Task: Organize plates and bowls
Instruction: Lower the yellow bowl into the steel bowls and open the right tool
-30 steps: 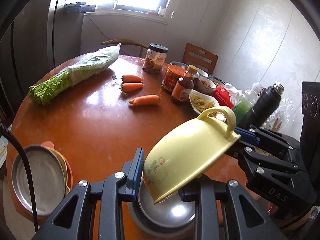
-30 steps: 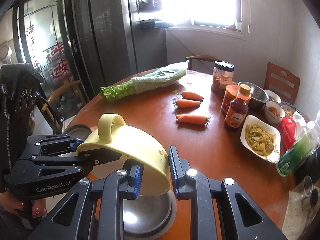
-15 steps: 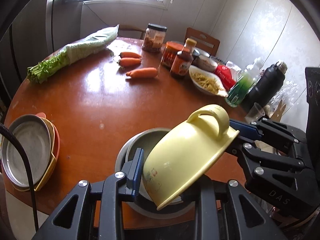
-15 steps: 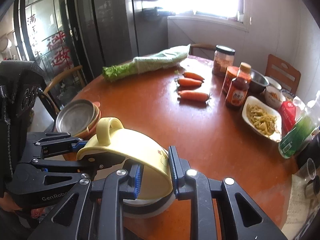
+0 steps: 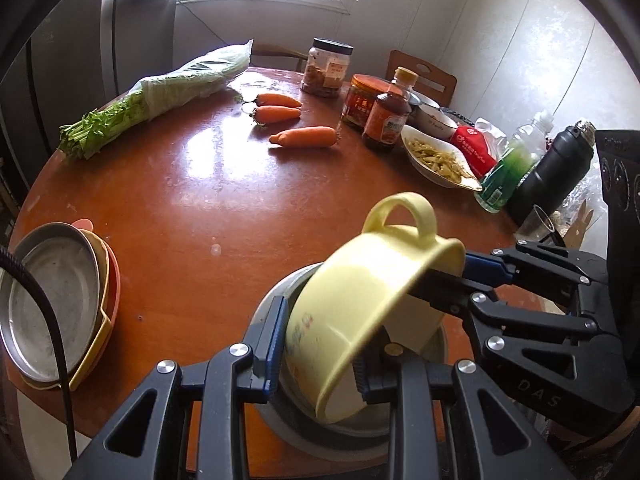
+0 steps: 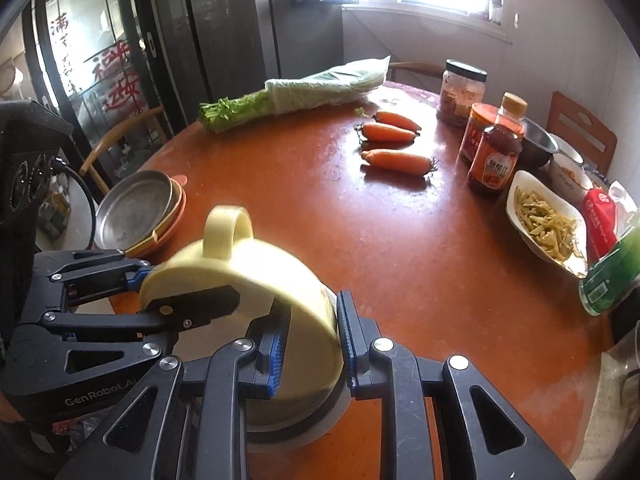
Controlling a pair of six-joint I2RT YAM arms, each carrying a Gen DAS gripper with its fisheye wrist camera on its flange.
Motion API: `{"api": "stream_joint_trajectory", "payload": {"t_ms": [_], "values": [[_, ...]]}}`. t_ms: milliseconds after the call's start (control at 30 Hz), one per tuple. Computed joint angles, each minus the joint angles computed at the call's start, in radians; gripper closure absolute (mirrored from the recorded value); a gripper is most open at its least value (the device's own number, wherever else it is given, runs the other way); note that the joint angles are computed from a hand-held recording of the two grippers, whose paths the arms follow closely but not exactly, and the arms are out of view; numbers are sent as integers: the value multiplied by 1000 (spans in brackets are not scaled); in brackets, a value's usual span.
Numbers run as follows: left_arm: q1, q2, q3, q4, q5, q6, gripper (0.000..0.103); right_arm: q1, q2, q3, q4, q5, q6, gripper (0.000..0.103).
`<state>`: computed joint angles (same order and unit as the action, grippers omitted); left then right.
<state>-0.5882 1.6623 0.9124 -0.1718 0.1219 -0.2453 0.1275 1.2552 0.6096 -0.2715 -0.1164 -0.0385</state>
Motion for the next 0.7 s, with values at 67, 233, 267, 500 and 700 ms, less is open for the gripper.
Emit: {"api": "stream_joint_trajectory", "payload": {"t_ms": [67, 233, 267, 500, 700], "values": [[4, 8, 2, 4, -5, 1, 73, -6, 18, 2, 6, -7, -7, 79], [9, 11, -14, 28, -14, 14, 73, -5, 30, -16, 40, -2, 5, 79], [6, 11, -18, 33, -23, 17, 73, 1, 31, -19, 47, 7, 11, 79], [-3, 14, -22, 39, -36, 38, 73, 11, 27, -27, 71, 25, 41, 78], [-17, 21, -11, 28, -55, 36, 70, -12, -3, -43, 80, -10, 36, 69]]}}
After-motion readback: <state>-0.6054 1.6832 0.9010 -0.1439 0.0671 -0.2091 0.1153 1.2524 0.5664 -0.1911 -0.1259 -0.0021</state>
